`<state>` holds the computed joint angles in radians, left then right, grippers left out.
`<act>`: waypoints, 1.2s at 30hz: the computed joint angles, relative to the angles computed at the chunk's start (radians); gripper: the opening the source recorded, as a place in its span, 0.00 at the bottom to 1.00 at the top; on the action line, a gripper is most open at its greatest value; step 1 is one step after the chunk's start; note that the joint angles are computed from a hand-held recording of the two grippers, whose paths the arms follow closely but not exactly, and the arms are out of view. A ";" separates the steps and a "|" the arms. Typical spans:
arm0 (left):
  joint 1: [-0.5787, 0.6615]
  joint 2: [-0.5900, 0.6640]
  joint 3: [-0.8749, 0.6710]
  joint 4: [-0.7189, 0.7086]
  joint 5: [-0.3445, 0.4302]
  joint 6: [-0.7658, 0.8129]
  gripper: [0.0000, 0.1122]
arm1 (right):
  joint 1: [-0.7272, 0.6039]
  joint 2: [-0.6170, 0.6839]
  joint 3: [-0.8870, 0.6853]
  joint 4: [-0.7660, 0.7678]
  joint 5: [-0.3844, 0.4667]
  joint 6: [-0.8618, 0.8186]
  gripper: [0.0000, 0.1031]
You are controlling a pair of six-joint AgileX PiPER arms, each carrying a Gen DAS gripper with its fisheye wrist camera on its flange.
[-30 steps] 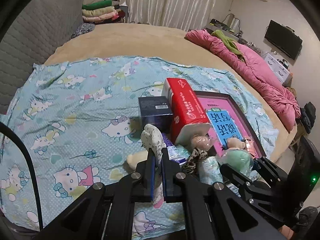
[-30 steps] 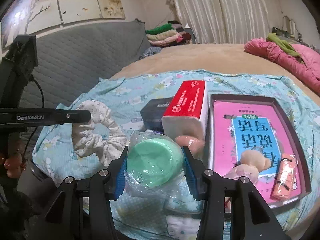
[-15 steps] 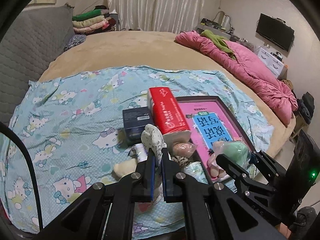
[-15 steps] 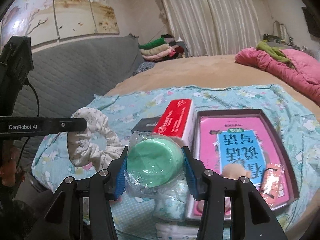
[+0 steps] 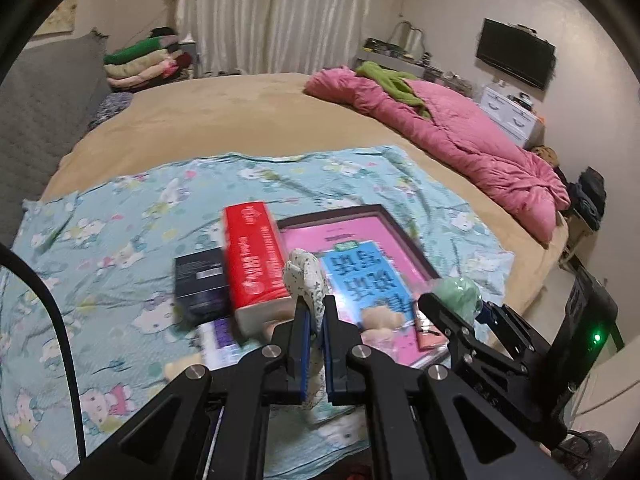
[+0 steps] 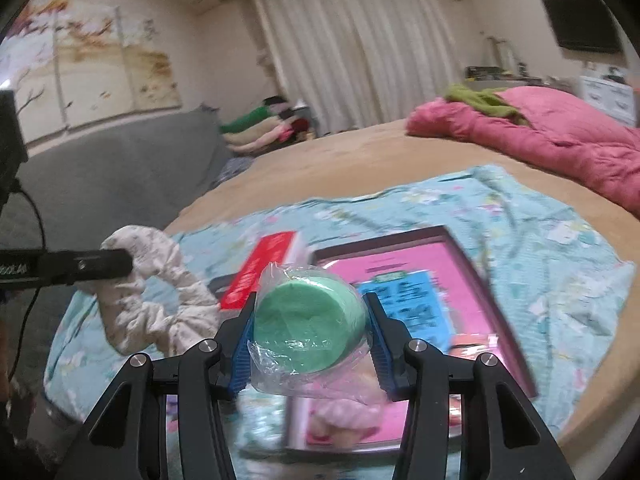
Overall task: Organize soft objects
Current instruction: 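Lift and carry the scrunchie and green puff toward the pink book tray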
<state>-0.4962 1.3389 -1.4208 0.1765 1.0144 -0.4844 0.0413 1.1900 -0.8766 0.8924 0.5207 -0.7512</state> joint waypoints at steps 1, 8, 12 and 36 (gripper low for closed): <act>-0.004 0.011 -0.008 -0.015 -0.010 0.004 0.05 | -0.020 -0.002 0.002 -0.014 -0.011 0.006 0.49; -0.069 0.110 -0.090 -0.039 -0.045 0.007 0.05 | -0.139 0.005 0.005 0.005 -0.029 -0.040 0.49; -0.087 0.162 -0.104 -0.044 -0.070 0.001 0.05 | -0.193 0.017 0.007 0.031 -0.017 -0.058 0.49; -0.018 0.383 -0.142 -0.099 -0.152 -0.007 0.05 | -0.210 0.071 0.000 -0.014 -0.028 -0.015 0.50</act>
